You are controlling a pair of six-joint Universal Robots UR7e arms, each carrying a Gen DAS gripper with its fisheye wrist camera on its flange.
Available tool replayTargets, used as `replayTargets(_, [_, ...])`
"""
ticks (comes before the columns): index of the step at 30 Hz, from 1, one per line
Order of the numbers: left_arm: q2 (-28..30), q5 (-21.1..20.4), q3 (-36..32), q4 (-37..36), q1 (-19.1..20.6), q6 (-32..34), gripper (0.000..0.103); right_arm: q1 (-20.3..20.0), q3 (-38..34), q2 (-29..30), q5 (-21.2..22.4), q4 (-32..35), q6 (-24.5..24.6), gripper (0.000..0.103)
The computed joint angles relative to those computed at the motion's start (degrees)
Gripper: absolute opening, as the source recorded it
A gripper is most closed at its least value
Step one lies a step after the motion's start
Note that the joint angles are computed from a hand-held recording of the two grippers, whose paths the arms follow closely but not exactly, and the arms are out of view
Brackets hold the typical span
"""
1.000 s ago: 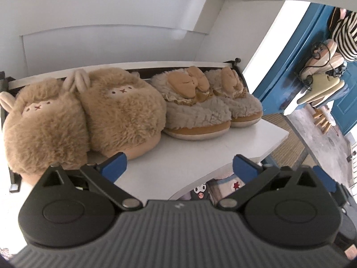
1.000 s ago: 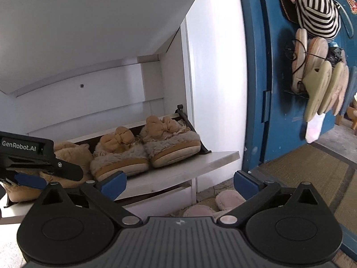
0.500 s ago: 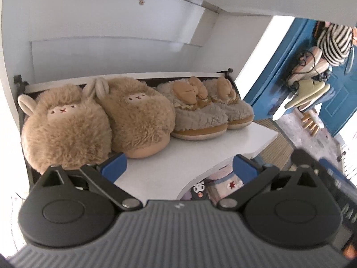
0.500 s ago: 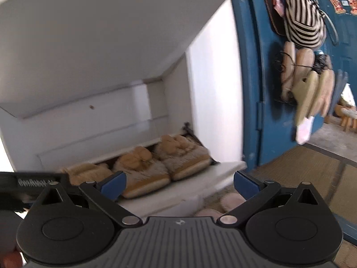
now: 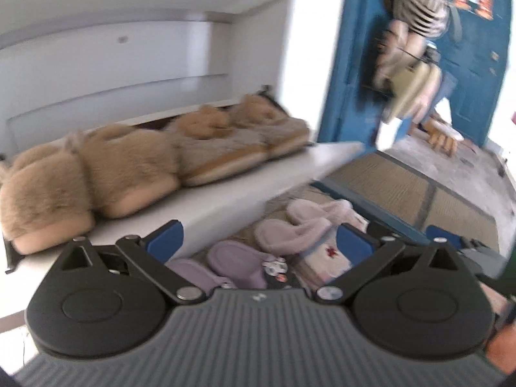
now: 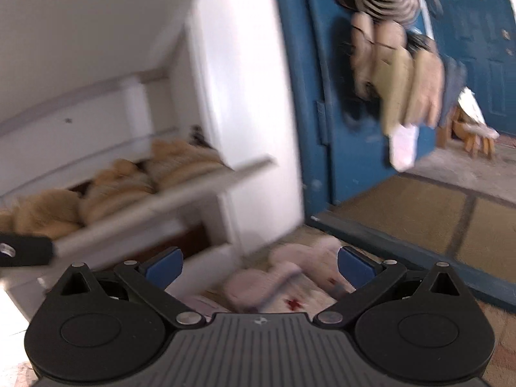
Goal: Organize scattered shoes
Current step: 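Pull both open grippers back out of the compartment, then swing both open grippers down to the lavender Kuromi slides on the mat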
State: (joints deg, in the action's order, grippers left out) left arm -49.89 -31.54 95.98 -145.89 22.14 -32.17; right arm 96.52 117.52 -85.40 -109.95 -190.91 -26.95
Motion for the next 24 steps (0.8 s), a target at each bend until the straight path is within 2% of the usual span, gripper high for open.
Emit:
replayTargets(5, [4.87,-1.1,-0.61,-2.66,-0.02,4.16,0.103,-5.19,1.93,-3.33,3.29,1.7,4.39,0.103])
replayTargets(9, [7.34,-0.46,-1.38,-0.8,1.5,1.68,0.103,-7.04,4.04,-4.85,3.46,1.81,3.54,0.103])
replayTargets(13, [9.6,-0.56,-2.48,1.87,5.07,-5.13,0.103,-9.26,7.16,-6.31,3.42,3.31,3.48,0.103])
replayTargets(20, [12.24,-3.65,-8.11,7.29,11.92,-13.19,0.103,-9.87,10.53,-6.52,2.3,6.35,1.72,0.103])
replayTargets(24, [15.16,-2.02,-10.38,6.22,13.53,-8.56,0.103,-8.93,11.71,-5.58,2.38,7.31,-1.03,0.103])
